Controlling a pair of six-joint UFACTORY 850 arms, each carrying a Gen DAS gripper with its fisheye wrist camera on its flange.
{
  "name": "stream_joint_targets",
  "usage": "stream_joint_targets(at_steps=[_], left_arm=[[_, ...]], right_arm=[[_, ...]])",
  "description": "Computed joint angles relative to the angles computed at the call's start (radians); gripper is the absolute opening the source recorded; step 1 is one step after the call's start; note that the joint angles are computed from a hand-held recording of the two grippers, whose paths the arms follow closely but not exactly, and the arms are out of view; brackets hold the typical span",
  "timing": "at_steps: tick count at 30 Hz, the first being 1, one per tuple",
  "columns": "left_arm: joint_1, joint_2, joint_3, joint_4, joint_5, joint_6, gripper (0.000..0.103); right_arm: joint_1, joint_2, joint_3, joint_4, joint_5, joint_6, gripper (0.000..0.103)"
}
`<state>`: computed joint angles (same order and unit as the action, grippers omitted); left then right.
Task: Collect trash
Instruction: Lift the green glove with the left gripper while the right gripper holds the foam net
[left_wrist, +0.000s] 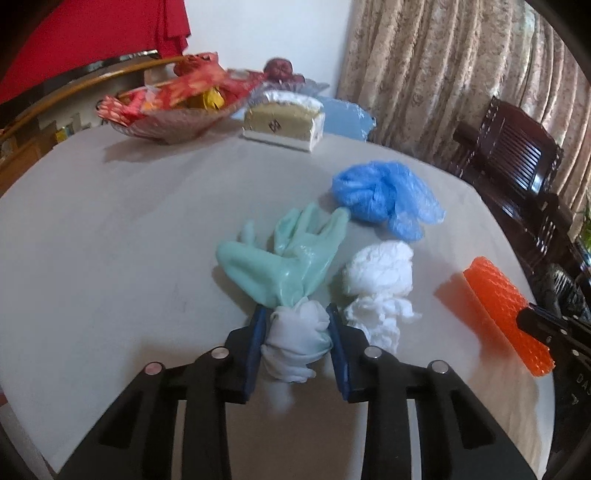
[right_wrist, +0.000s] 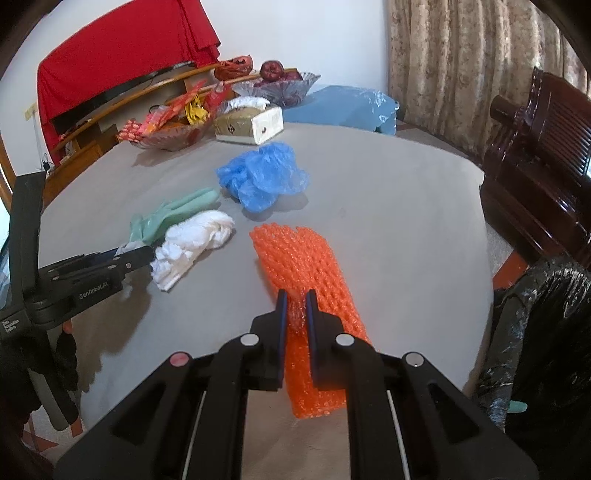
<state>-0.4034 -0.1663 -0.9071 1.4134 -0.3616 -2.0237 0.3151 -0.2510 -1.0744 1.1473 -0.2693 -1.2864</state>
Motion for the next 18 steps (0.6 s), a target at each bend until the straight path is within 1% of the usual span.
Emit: stream_joint_targets(at_steps=[5, 9, 12, 18], left_arm=[[-0.022, 0.053, 0.017, 0.07, -0.05, -0.056, 0.032], [-0.04, 0.081, 0.026, 0.092, -0.062, -0.064, 0.031], [-0.057, 0.085, 0.028, 0.077, -0.064, -0.05, 0.031], [-0.061, 0.056, 0.035, -0.018, -0.036, 0.026, 0.031]], right_arm=[[-0.008, 0.028, 0.005, 0.082, -0.016, -0.072, 0.009], [-0.014, 0.05, 0.01, 0.12, -0.032, -0.11, 0.009], [-0.016, 0.059, 0.015, 0.118, -0.035, -0.108, 0.009], [-0.021, 0.061, 0.031, 0.058, -0.035, -0.05, 0.009]])
